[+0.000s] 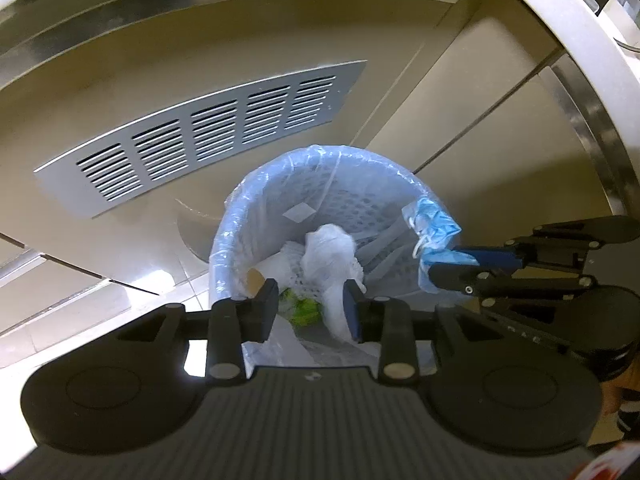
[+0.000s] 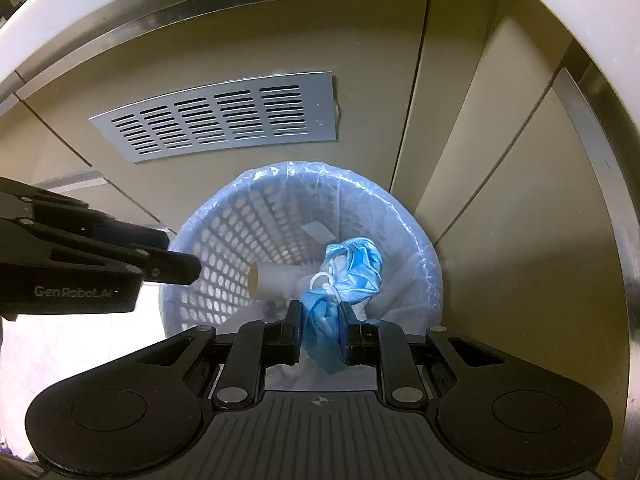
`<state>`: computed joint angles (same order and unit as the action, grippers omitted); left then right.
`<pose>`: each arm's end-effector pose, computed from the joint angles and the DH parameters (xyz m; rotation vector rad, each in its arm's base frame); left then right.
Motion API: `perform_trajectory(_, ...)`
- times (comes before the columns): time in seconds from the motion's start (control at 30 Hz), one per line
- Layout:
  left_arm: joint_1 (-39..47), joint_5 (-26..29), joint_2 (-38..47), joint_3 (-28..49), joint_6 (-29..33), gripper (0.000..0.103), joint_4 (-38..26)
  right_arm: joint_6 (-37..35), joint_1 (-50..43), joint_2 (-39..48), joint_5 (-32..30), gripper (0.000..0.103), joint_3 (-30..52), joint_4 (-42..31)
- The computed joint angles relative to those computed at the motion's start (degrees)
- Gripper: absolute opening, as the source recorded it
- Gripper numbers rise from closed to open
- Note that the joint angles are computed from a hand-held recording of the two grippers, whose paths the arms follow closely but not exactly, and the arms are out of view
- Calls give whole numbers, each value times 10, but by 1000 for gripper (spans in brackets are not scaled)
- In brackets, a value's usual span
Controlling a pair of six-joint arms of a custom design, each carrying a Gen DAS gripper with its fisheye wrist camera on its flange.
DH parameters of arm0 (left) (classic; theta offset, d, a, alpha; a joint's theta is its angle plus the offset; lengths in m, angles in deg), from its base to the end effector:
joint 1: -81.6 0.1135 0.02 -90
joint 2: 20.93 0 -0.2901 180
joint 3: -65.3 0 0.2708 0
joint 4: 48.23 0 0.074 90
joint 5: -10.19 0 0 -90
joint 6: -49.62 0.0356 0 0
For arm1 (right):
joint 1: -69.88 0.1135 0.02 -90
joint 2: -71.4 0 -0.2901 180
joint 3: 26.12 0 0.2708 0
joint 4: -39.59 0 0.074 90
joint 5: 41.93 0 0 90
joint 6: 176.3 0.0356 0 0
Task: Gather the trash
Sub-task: 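Open both tools to drop the paper and mask into the wastebasket, then raise both tools back toward the counter trash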
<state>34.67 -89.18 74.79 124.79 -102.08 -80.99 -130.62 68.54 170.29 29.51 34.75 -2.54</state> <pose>0.2135 -0.2199 0.1402 -0.3996 2.7539 -0.2861 0.2968 0.0044 0.1272 -1.0776 2.6280 0.3328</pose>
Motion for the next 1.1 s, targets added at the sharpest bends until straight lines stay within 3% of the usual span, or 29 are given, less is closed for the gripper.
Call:
perform_trajectory(0.43, -7, -13, -25, -10, -10, 50, -19, 12, -5, 10, -27, 20, 12, -13)
perform_trajectory(0.57, -9, -15, -29, -11, -11, 55, -23, 18, -4, 7, -30, 42, 12, -10)
perform_trajectory(0.9, -16, -31, -40, -8, -12, 57, -39, 10, -9, -18, -38, 43, 11, -26)
perform_trajectory(1.1, -37, -82, -71, 12, 33, 57, -85, -12, -23, -91, -92, 43, 22, -71)
